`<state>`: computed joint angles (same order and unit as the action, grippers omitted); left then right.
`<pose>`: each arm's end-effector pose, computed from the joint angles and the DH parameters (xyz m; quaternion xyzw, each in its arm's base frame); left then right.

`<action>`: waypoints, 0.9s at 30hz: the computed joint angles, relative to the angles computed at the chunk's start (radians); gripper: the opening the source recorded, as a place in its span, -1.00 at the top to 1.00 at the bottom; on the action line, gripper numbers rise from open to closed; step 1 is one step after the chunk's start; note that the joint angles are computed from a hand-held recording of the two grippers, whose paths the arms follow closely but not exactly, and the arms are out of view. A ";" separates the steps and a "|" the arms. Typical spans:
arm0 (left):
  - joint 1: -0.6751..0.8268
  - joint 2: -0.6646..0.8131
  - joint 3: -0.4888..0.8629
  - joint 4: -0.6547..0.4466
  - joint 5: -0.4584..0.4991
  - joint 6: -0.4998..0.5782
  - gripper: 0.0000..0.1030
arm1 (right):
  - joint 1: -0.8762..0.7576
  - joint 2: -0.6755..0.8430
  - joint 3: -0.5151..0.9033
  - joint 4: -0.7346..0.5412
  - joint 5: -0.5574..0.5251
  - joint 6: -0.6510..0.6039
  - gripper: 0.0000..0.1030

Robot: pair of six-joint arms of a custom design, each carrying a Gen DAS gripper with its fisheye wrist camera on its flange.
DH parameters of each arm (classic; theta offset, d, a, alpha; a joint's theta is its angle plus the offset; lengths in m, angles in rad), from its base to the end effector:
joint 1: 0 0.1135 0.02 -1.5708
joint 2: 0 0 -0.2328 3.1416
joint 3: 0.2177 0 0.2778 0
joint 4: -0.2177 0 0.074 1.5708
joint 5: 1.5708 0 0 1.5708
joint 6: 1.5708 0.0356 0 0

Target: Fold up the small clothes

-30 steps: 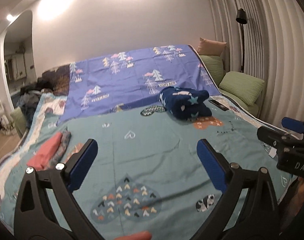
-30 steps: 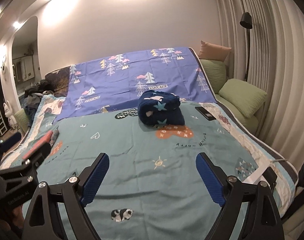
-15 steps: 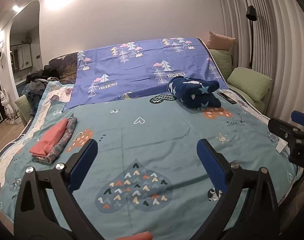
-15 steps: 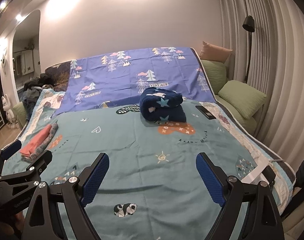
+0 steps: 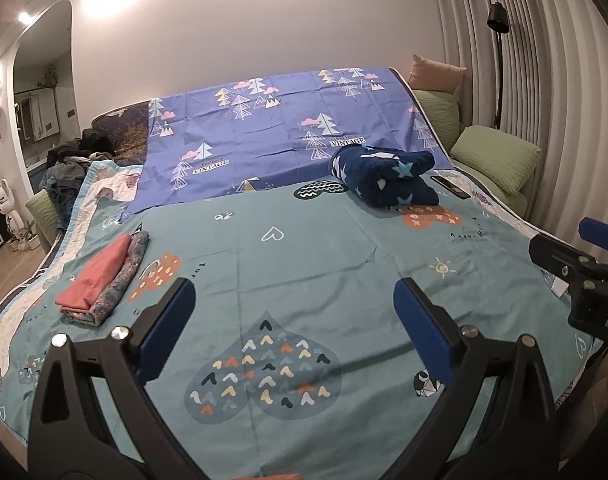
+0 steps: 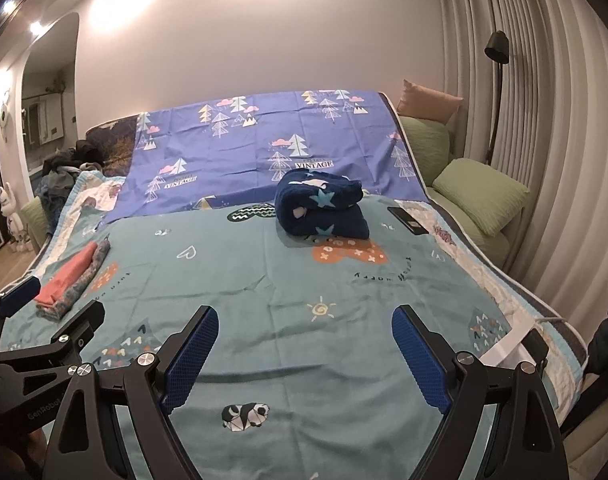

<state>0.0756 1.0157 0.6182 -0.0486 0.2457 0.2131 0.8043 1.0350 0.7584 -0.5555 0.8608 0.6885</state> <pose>0.2684 0.0116 0.2148 0.1229 0.8332 -0.0265 0.5386 0.1886 0.1570 0.2255 0.1013 0.8548 -0.0629 0.5051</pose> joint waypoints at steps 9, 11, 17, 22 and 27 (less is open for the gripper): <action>-0.006 -0.005 -0.006 0.008 -0.013 0.008 -0.92 | -0.002 -0.003 -0.008 -0.002 -0.001 0.010 -0.76; -0.012 -0.009 -0.008 0.007 -0.021 0.009 -0.92 | -0.002 -0.005 -0.011 0.001 0.000 0.009 -0.76; -0.022 -0.011 -0.003 -0.003 -0.018 0.010 -0.92 | 0.000 -0.012 -0.018 0.005 -0.001 0.007 -0.76; -0.027 -0.015 -0.003 -0.008 -0.024 0.011 -0.92 | 0.003 -0.010 -0.017 0.000 -0.003 0.013 -0.76; -0.025 -0.021 -0.005 -0.014 -0.024 0.012 -0.92 | 0.004 -0.009 -0.014 -0.003 -0.003 0.017 -0.76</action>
<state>0.0507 0.9949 0.6132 -0.0629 0.2215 0.2249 0.8085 1.0265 0.7439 -0.5590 0.8574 0.7052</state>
